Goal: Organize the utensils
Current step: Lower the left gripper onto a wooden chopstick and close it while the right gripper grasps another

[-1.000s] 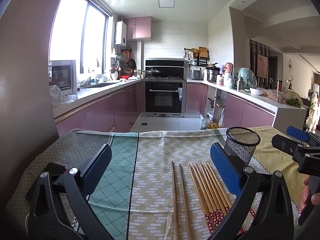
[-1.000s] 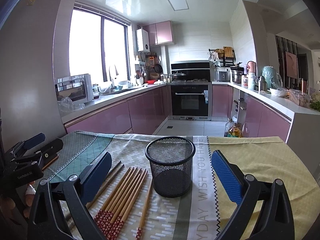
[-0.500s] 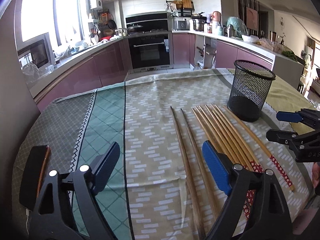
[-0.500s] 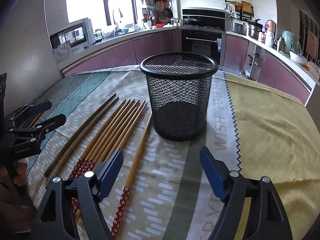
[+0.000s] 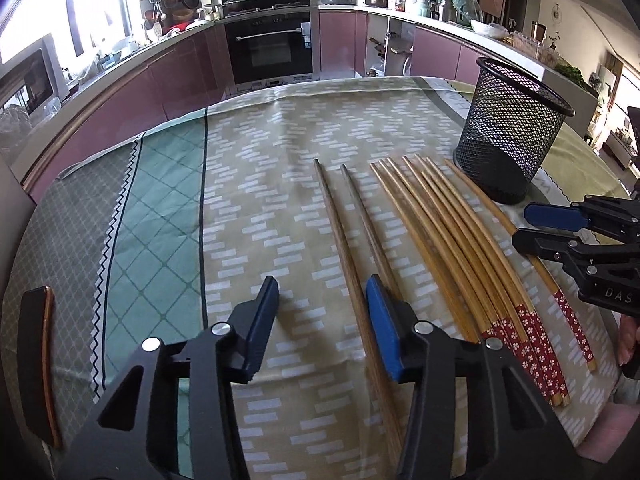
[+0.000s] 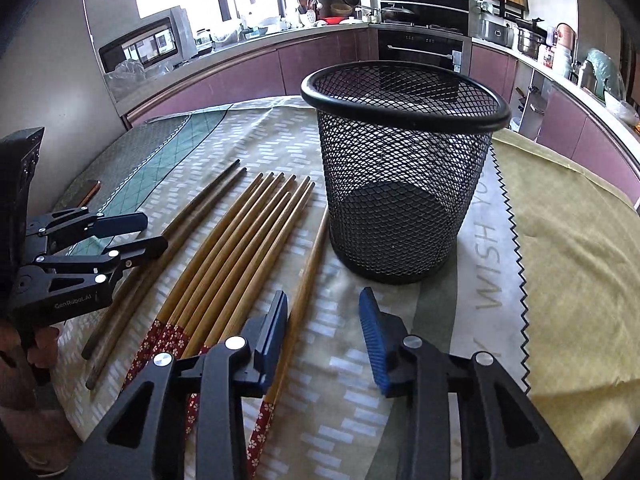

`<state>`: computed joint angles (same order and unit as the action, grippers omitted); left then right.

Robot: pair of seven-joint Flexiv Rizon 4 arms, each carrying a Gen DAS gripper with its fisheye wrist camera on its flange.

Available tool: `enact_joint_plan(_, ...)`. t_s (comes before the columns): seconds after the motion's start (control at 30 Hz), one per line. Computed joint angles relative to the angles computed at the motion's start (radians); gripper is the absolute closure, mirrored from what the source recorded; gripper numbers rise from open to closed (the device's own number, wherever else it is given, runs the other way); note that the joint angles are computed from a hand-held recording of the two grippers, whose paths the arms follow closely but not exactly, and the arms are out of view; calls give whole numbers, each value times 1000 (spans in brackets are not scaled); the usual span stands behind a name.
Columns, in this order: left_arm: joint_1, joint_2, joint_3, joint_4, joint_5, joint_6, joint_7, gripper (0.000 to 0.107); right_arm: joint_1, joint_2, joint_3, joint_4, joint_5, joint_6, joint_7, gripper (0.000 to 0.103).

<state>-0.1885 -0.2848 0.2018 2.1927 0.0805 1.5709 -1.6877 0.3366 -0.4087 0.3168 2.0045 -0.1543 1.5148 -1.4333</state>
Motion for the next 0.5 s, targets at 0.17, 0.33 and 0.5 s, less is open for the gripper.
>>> enact_joint_plan(0.17,50,-10,-66,-13,-58,-9,34,78,-69,-14,83,-33,57,-39,-52,89)
enact_joint_plan(0.33,108,-7,-154,10,-147,18,79,97,-122,-24,149,-62,151,-70,-127,97)
enact_joint_plan(0.5,90,0,-146,26,-177,37,76,98,-153,-16,194,-74,227,-75,-202,97)
